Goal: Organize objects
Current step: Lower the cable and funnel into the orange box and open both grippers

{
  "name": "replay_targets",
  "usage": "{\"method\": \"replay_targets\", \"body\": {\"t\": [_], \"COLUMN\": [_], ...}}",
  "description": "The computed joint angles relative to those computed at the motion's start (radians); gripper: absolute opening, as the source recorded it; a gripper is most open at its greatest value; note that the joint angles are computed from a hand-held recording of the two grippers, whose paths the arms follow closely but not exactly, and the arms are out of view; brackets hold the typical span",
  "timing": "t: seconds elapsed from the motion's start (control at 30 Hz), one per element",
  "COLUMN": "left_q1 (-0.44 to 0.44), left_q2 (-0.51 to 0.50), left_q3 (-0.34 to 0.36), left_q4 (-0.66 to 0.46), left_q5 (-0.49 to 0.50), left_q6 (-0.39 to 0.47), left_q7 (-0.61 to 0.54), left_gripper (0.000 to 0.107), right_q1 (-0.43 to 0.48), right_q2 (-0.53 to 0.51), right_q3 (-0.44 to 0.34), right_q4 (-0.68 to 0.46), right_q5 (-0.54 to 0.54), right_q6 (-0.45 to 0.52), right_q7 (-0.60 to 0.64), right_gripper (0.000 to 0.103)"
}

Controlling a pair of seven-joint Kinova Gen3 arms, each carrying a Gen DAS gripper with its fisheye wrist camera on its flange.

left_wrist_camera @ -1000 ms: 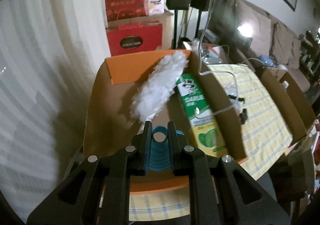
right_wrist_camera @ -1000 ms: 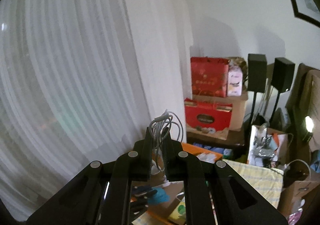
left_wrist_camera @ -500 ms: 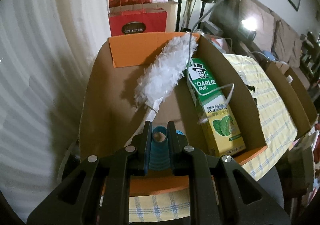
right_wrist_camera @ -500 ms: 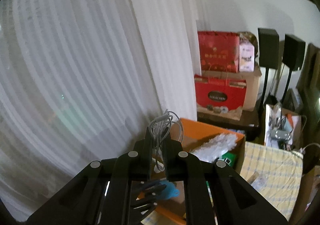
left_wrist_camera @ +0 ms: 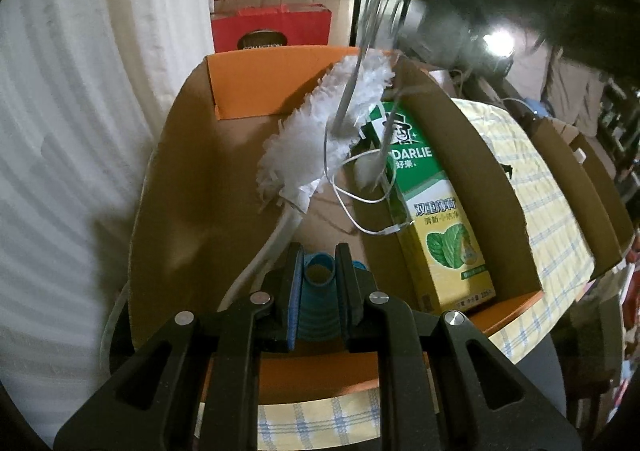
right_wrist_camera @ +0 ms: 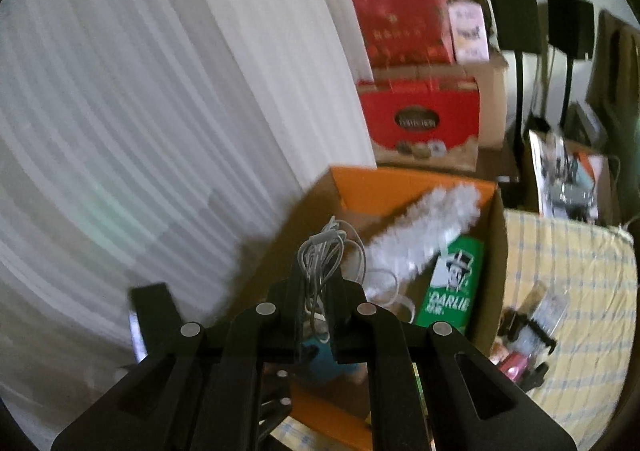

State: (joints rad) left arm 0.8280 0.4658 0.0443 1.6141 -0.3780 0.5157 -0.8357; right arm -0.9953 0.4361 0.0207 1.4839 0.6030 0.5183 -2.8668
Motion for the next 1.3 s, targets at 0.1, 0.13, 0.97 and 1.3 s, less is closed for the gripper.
{"method": "replay_targets", "body": {"t": [0.1,0.13,0.97,1.3], "left_q1": [-0.008,-0.007,-0.016,0.077], "left_q2": [0.010,0.011,-0.058,-0.082], "left_q3": [0.005,0.005,-0.010,-0.056], "left_q4": [-0.011,-0.011,0.034,0.020], "left_q5": [0.007,0.008,0.021,-0.137], "left_q6": [0.008,0.009,-0.042,0.015], "left_q7": [-0.008,-0.008,0.071,0.235], "left_gripper": [0.015,0.015,0.076,0.096], "right_q1": [0.024,0.029,0.023,-0.020], "right_q2": [0.028,0.032,0.028,-0.060], "right_q3": [-0.011,-0.012,0.010,0.015], "right_q4": [0.012,0.017,0.054,0.129], "right_q5": [-0.033,-0.044,-0.156,0.008], "right_q6": [-0.014,-0.020,0.000,0.052], "right_q7": [0.009,0.013,0.113,-0.049], "right_gripper": [0.008,0.008,0.059,0.086]}}
